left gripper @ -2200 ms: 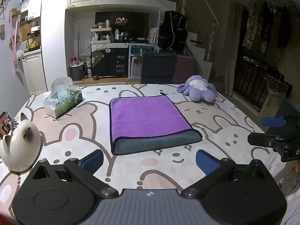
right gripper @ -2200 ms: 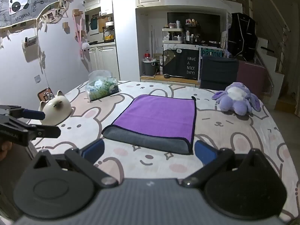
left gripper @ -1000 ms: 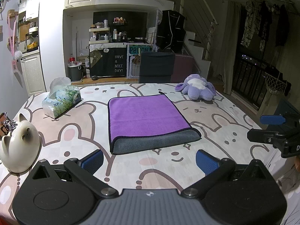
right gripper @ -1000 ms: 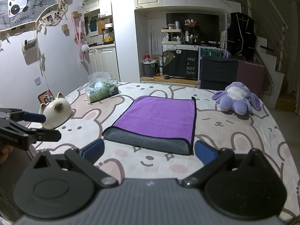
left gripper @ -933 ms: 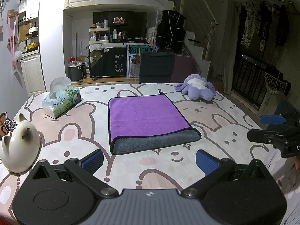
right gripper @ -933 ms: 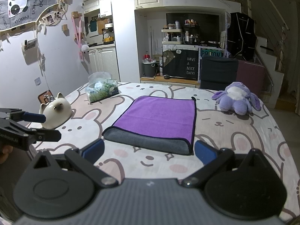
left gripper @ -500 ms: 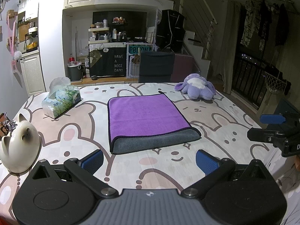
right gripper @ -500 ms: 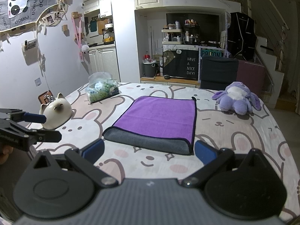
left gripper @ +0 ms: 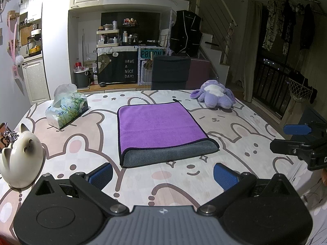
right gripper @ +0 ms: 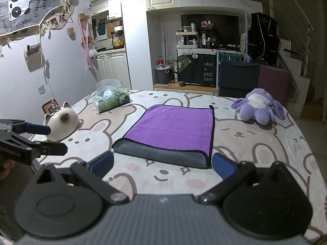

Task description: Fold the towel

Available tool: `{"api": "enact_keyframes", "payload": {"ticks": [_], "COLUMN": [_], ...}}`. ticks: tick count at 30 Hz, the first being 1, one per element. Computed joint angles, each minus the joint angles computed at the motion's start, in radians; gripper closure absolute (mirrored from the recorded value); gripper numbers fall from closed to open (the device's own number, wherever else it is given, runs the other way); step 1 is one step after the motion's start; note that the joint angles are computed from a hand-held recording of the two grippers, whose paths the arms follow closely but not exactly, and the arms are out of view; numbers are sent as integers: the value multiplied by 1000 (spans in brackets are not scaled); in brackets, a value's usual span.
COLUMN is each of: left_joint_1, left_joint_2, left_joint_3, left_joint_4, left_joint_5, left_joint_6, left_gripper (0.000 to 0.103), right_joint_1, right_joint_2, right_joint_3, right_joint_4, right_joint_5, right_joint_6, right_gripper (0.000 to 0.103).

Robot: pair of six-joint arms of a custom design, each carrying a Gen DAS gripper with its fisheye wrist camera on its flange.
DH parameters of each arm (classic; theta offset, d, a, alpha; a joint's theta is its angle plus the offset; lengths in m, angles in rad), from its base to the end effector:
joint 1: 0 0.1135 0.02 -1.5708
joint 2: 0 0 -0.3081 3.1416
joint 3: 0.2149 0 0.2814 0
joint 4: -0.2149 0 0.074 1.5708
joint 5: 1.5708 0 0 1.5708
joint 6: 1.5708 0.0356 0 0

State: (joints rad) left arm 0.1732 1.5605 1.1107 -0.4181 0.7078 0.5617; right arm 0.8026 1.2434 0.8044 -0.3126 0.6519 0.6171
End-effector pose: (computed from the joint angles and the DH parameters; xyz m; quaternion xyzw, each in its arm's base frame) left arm 0.3545 0.0385 0.2790 0.2871 0.8411 -0.1877 0.4183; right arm 0.2032 0.1792 0.2728 0.0465 0.8771 0.0231 0.4776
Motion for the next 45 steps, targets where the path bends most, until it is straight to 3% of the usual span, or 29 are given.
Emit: {"api": "enact_keyframes", "payload": {"ticks": [45], "left_joint_1": [1], "left_joint_2": [-21], "left_joint_3": [-15], "left_joint_4": [28], "left_joint_5": [1], "left_joint_6": [-7], "left_gripper": [0], "right_joint_1": [16], "right_joint_2": [-14], "right_joint_3": [-7], "right_joint_4": [2], "right_joint_5": [25], "right_joint_6": [13], "right_gripper": [0]}}
